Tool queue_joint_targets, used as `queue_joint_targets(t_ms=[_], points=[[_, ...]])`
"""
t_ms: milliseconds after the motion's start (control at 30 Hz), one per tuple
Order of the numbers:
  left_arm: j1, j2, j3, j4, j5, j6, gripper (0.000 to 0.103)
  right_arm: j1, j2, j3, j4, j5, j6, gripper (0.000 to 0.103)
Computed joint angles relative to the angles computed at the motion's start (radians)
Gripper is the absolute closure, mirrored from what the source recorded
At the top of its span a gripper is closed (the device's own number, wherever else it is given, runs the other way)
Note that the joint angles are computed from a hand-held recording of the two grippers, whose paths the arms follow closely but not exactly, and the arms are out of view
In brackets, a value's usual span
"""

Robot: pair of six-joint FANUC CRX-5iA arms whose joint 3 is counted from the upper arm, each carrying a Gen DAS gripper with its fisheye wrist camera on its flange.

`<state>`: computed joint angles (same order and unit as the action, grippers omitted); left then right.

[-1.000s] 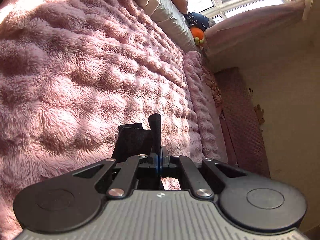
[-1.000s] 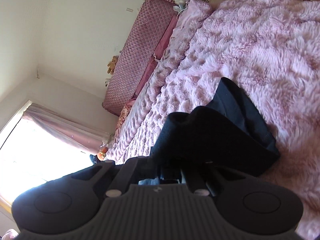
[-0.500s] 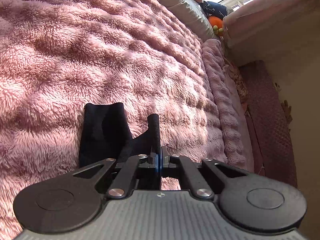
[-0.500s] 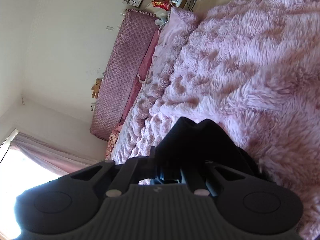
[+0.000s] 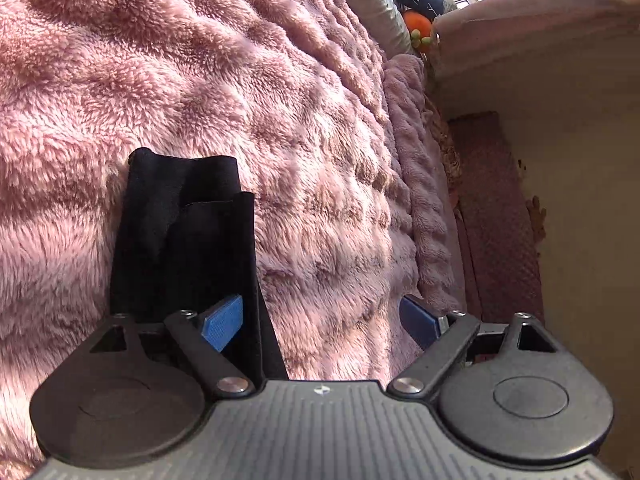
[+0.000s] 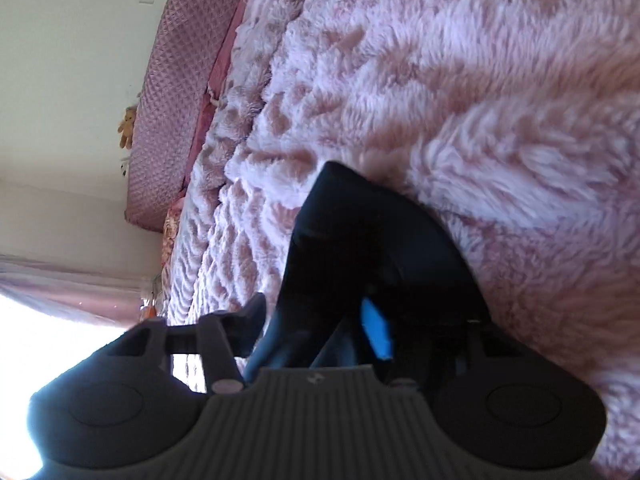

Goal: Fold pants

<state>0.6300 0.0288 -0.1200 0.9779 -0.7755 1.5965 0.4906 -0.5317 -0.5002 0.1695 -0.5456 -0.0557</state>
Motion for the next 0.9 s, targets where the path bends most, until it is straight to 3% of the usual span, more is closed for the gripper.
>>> queue_joint_targets(t_ms=[33,133,167,233,267,300,367,433,533,633,700,733,767,900], points=[[-0.009,-0.030,-0.022,0.005,0.011,-0.054,0.001,0.034,-0.050,-0.026,0.072,-0.013,-0.040,0.020],[-0.037,-0.159,-0.134,0.071,0.075,-0.175,0.003,0.148,-0.199,-0.120,0.308,-0.071,-0.183,0.020],[-0.051,-0.199,-0.186,0.155,0.087,-0.244,0.003,0.186,-0.249,-0.156,0.381,-0.090,-0.236,0.020],[-0.057,-0.256,-0.247,0.262,0.033,-0.340,0.003,0.279,-0.350,-0.222,0.501,-0.160,-0.348,0.020],[-0.054,-0.275,-0.257,0.264,0.001,-0.352,0.003,0.331,-0.389,-0.239,0.520,-0.212,-0.385,0.021],[-0.041,-0.300,-0.255,0.222,-0.054,-0.341,0.003,0.385,-0.423,-0.251,0.522,-0.264,-0.409,0.023],[-0.033,-0.356,-0.281,0.161,-0.098,-0.342,0.003,0.508,-0.483,-0.289,0.564,-0.364,-0.503,0.040],[-0.031,-0.406,-0.325,0.133,-0.123,-0.339,0.003,0.633,-0.536,-0.344,0.633,-0.430,-0.626,0.049],[-0.017,-0.459,-0.452,0.196,-0.187,-0.257,0.003,0.789,-0.563,-0.406,0.753,-0.523,-0.756,0.061],[-0.019,-0.494,-0.572,0.283,-0.197,-0.264,0.005,0.867,-0.589,-0.467,0.884,-0.552,-0.878,0.061],[-0.031,-0.506,-0.619,0.321,-0.196,-0.321,0.006,0.887,-0.621,-0.501,0.942,-0.516,-0.928,0.061],[-0.040,-0.506,-0.636,0.338,-0.192,-0.355,0.008,0.914,-0.623,-0.504,0.959,-0.525,-0.942,0.056],[-0.052,-0.507,-0.652,0.357,-0.182,-0.384,0.009,0.934,-0.611,-0.490,0.947,-0.535,-0.933,0.051],[-0.104,-0.493,-0.682,0.406,-0.107,-0.424,0.017,0.884,-0.532,-0.448,0.884,-0.491,-0.864,0.051]])
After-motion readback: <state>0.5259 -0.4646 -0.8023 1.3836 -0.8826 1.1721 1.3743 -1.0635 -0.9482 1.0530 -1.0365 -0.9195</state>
